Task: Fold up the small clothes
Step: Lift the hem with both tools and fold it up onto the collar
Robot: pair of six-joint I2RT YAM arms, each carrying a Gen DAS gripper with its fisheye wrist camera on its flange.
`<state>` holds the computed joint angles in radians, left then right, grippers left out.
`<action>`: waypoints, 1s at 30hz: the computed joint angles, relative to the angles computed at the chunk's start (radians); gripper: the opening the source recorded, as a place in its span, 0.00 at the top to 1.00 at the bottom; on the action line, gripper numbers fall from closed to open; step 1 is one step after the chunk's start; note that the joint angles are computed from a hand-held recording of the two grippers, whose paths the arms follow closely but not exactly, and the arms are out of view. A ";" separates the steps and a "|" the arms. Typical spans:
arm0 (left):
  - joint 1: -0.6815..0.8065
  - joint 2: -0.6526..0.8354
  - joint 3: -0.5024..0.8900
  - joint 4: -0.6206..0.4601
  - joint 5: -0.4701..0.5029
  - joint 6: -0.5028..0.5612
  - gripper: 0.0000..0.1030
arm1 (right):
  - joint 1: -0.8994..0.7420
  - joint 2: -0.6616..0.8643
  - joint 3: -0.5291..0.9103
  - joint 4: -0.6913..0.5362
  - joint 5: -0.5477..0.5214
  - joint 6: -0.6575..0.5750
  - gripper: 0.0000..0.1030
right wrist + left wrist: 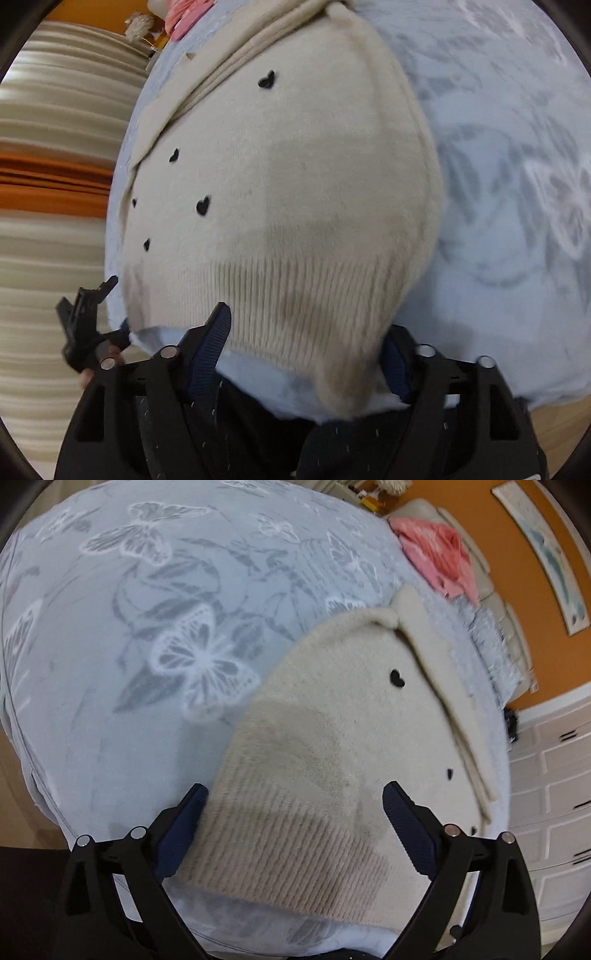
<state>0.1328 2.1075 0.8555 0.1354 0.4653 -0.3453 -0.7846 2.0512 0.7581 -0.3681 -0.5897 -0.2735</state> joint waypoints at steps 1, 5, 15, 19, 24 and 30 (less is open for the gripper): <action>-0.003 0.008 0.026 -0.040 0.031 0.002 0.47 | -0.007 0.004 0.011 -0.001 -0.025 0.010 0.88; 0.039 -0.002 0.070 -0.168 0.122 -0.056 0.90 | -0.097 -0.153 -0.018 -0.037 -0.112 -0.014 0.90; 0.196 -0.551 -0.206 -0.447 0.311 0.178 0.93 | -0.529 -0.524 0.040 -0.581 -0.148 -0.560 0.92; 0.307 -0.711 -0.299 -0.704 0.332 0.398 0.93 | -0.786 -0.467 0.045 -0.725 -0.030 -0.849 0.92; 0.516 -0.840 -0.360 -1.014 0.296 0.716 0.93 | -1.059 -0.388 0.077 -0.830 0.115 -1.077 0.92; 0.706 -0.901 -0.318 -1.316 0.280 0.957 0.93 | -1.261 -0.369 0.177 -1.032 0.188 -1.226 0.92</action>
